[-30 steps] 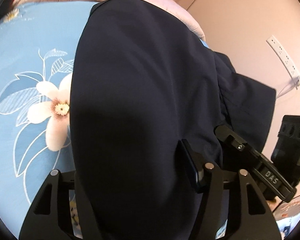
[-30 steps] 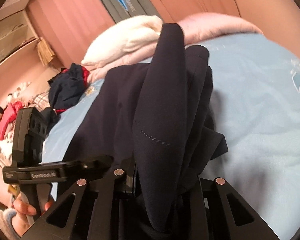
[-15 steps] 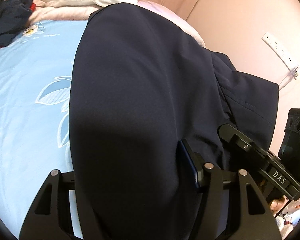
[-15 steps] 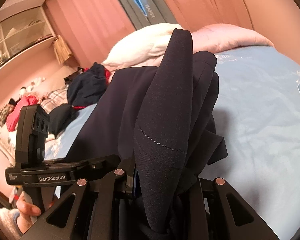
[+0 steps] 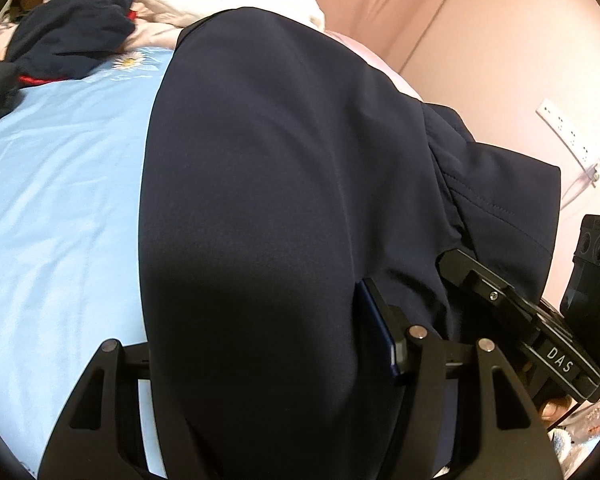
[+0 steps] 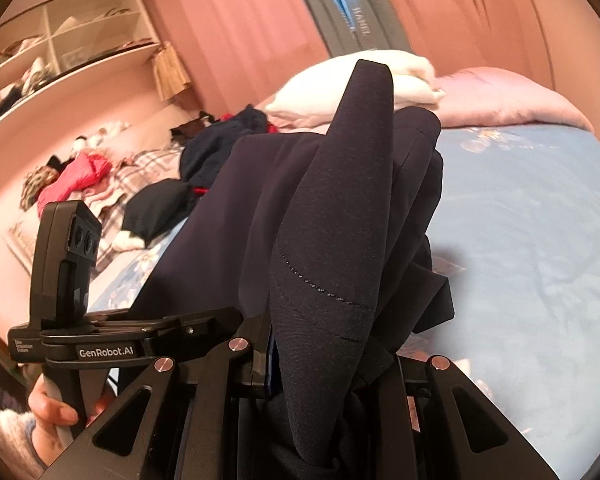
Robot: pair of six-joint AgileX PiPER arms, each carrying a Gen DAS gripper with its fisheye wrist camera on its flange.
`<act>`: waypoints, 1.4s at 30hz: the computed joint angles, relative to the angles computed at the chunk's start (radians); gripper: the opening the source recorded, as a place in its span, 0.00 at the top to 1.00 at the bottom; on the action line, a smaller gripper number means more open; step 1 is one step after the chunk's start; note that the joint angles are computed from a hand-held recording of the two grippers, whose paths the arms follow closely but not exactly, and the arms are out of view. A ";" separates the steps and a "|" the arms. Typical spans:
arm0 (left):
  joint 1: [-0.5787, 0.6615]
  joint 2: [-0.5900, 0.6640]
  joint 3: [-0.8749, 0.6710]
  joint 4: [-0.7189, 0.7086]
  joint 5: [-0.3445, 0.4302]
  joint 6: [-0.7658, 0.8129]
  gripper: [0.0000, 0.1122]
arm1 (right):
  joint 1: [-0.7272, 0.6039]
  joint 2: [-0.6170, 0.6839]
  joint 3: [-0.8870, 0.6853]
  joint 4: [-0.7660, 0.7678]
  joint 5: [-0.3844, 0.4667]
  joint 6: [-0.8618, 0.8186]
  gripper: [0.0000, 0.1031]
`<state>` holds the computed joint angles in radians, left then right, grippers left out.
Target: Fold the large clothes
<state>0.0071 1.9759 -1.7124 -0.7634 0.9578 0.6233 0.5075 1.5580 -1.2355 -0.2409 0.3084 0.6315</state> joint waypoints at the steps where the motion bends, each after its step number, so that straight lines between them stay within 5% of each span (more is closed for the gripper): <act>1: 0.009 -0.010 0.014 -0.001 -0.007 0.005 0.44 | 0.011 0.009 -0.012 -0.013 0.004 0.007 0.78; 30: 0.020 -0.253 0.330 0.014 -0.122 -0.001 0.44 | 0.045 0.086 -0.090 0.097 0.010 -0.154 0.78; 42: 0.012 -0.200 0.260 0.010 -0.112 -0.002 0.44 | 0.033 0.153 -0.180 0.056 0.032 -0.130 0.78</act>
<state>0.0192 1.7755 -1.4525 -0.7533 0.8456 0.6215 0.5406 1.7113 -1.4152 -0.1849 0.3406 0.5020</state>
